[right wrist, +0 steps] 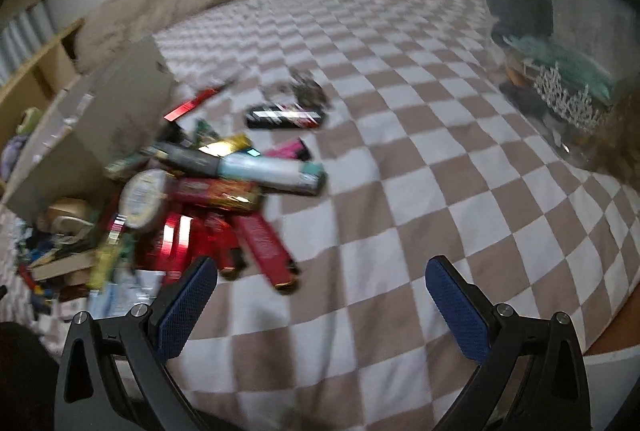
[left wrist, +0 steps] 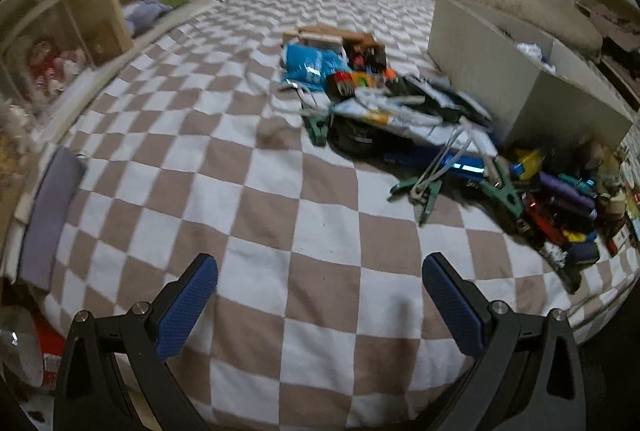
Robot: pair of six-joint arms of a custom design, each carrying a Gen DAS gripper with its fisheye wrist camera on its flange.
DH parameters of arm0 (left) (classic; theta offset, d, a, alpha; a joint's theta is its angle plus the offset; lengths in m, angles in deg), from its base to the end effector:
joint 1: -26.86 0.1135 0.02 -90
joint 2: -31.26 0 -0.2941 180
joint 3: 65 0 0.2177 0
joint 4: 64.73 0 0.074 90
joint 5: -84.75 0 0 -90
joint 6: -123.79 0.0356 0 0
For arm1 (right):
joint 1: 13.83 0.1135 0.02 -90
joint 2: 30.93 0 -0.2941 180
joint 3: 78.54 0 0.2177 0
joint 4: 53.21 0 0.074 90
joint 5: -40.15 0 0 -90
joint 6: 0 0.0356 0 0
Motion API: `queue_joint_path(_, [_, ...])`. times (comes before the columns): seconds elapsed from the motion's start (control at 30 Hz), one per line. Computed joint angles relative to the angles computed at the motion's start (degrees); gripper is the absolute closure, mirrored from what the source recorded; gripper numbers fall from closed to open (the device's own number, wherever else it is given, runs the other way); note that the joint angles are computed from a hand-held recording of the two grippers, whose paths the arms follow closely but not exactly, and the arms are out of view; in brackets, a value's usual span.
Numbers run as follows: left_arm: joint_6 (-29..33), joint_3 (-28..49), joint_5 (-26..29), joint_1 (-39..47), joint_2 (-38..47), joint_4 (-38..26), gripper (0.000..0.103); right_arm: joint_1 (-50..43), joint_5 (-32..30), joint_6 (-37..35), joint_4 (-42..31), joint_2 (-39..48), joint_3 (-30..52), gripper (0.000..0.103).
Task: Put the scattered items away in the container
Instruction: 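Lower the right tool to the teal lighter while left tool approaches the green clip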
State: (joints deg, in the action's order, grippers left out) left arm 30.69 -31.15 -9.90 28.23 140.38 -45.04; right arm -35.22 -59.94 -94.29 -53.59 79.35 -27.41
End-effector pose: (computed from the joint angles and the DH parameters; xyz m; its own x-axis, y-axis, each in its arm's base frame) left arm 0.2334 0.0085 0.0905 -0.8197 -0.0735 -0.5680 -0.1141 0.9928 0.0362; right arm 0.2712 -0.0995 0.1085 -0.8210 0.2425 -0.5170 0.2155 0.9700 0.1126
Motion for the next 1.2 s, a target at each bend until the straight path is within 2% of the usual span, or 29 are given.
queue_joint_path(0.1, [0.60, 1.91, 0.86, 0.79, 4.17, -0.03, 0.000, -0.21, 1.03, 0.79, -1.83, 3.82, 2.11, 0.000])
queue_joint_path(0.2, [1.49, 1.19, -0.50, -0.22, 6.01, 3.74, 0.000, 0.69, 2.97, -0.01, 0.46, 4.52, 1.10, 0.000])
queue_joint_path(0.27, [2.36, 1.35, -1.20, -0.81, 6.58, 4.24, 0.000, 2.64, 6.60, -2.03, 4.38, 5.23, -0.84, 0.000])
queue_joint_path(0.33, [3.16, 1.24, -2.64, -1.62, 7.06, 4.92, 0.000, 4.55, 10.17, -4.63, 11.91, 6.83, -3.93, 0.000])
queue_joint_path(0.4, [3.80, 0.85, -4.48, -2.83, 7.67, 6.28, 0.000, 4.59, 10.65, -4.61, 13.03, 7.25, -4.21, 0.000])
queue_joint_path(0.53, [3.14, 2.16, -3.45, -1.63, 7.80, 4.26, 0.000, 3.79, 9.25, -4.04, 9.19, 6.61, -2.53, 0.000])
queue_joint_path(0.67, [3.49, 3.45, -5.98, -3.11, 8.31, 2.97, 0.000, 2.98, 5.18, -4.07, -1.30, 4.09, 2.04, 0.000])
queue_joint_path(0.77, [3.71, 3.85, -5.93, -3.17, 8.33, 2.41, 0.000, 4.86, 2.60, -4.26, -7.19, 3.09, 5.48, 0.000])
queue_joint_path(0.87, [5.43, 2.70, -5.15, -2.97, 8.86, 5.45, 0.000, 5.64, -0.80, -1.73, -11.50, 3.96, 9.97, 0.000])
queue_joint_path(1.0, [10.58, -1.07, -2.80, -3.52, 11.72, 16.23, 0.000, 5.80, -0.69, 2.57, -16.81, 8.72, 18.20, 0.000])
queue_joint_path(1.1, [11.36, -0.29, 0.20, -2.14, 11.85, 15.66, 0.000, 4.22, -4.79, 6.31, -21.62, 12.39, 24.25, 0.000])
queue_joint_path(1.2, [12.64, 1.08, 1.97, -1.95, 11.65, 14.04, 0.000, 4.04, -5.42, 8.83, -24.35, 14.32, 28.52, 0.000])
